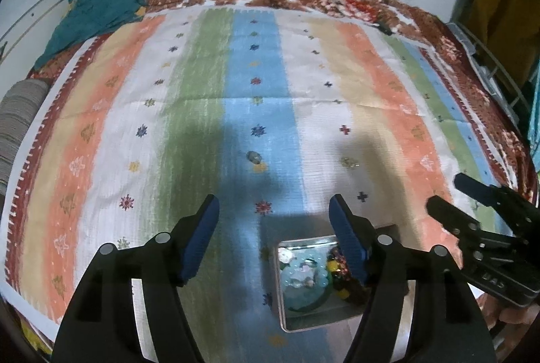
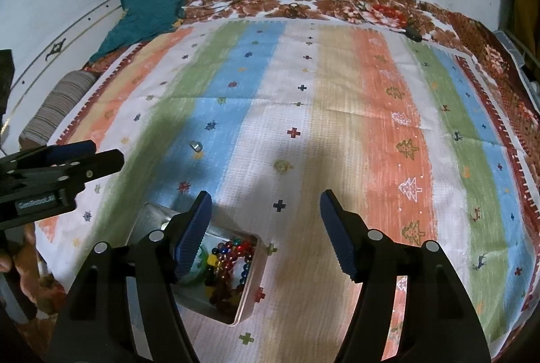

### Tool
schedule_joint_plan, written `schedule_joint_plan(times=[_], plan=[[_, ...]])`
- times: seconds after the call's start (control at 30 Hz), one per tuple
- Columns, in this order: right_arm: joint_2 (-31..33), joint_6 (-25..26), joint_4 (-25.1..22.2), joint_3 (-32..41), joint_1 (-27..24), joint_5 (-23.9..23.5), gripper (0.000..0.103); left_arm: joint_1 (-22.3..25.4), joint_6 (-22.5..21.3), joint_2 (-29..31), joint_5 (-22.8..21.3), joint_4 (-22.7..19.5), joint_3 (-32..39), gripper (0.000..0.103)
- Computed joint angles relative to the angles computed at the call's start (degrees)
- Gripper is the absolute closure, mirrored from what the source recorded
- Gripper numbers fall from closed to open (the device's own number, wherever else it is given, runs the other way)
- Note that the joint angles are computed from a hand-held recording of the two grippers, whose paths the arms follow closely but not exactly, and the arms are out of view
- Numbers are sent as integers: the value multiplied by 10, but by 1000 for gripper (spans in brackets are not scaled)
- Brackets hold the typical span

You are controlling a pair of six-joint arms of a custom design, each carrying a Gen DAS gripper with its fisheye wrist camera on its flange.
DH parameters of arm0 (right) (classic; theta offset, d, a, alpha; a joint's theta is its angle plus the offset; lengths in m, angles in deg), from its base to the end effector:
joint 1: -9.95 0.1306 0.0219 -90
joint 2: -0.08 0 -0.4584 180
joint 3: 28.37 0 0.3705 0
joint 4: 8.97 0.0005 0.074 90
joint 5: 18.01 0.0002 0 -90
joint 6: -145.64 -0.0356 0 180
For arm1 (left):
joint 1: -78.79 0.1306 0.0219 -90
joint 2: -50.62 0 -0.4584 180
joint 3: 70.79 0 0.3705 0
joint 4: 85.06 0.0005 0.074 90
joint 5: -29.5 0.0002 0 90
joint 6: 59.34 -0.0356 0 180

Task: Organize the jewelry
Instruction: 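Move the left tool toward the small silver charm while the right approaches the gold ring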

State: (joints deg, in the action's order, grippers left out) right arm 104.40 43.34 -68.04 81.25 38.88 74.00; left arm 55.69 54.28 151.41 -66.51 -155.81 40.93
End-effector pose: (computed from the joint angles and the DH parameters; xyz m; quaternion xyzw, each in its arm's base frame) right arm 0.4987 0.2736 0.5205 -0.1320 0.9411 0.0939 0.2968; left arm 0.4854 -0.2035 0.5565 -0.0180 0.9641 -0.0566 0.2587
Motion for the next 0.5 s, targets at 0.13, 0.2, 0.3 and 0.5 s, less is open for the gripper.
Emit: schedule_joint_plan(times=[0.13,0.2,0.3,0.5], plan=[[15,1,-10,15,-4,-4,36,11,3,9,11,-2,4,36],[22,2,-15,20,-5,-4,36,13,2,13,12,-4,8,35],[22,5,-3,20,-5,3,36,15,-2,19,13,-8,12,35],[38,6,-11,38,-6,-7,36,20,-5,32,21,-11,22,34]])
